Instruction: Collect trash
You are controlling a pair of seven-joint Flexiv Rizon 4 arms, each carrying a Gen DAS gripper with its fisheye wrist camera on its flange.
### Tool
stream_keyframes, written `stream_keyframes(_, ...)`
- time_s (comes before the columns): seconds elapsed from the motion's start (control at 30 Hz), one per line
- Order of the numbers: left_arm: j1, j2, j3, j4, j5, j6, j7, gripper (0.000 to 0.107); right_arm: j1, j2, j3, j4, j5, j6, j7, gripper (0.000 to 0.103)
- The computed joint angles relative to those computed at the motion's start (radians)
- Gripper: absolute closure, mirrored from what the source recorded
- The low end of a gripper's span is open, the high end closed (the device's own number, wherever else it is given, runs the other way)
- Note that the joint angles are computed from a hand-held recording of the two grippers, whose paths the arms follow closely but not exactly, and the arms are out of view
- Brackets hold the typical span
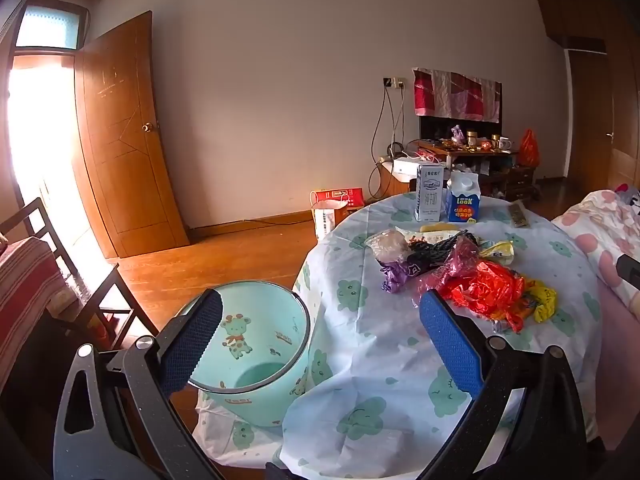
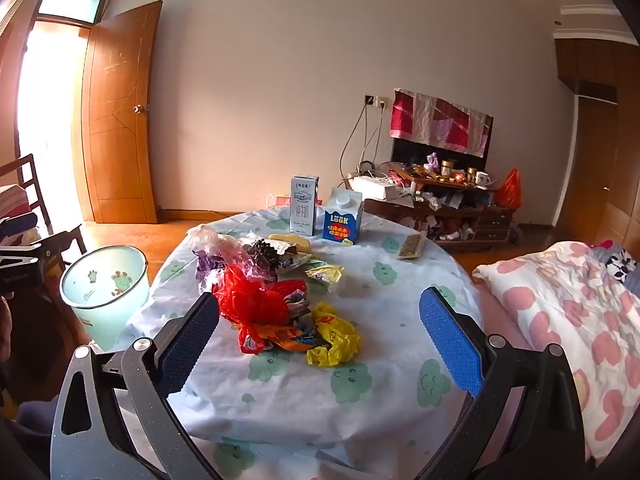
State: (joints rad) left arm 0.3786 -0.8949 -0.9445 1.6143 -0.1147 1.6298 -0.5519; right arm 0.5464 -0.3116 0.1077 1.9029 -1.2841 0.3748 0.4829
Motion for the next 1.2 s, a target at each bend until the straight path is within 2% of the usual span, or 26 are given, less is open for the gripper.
stream_keyframes(1.2, 0.005, -0.020, -0.003, -0.029, 0.024, 0.017, -0.015, 0.010, -0.001, -0.004, 0.000, 0.006, 0.004, -0.006, 0.001, 0.005)
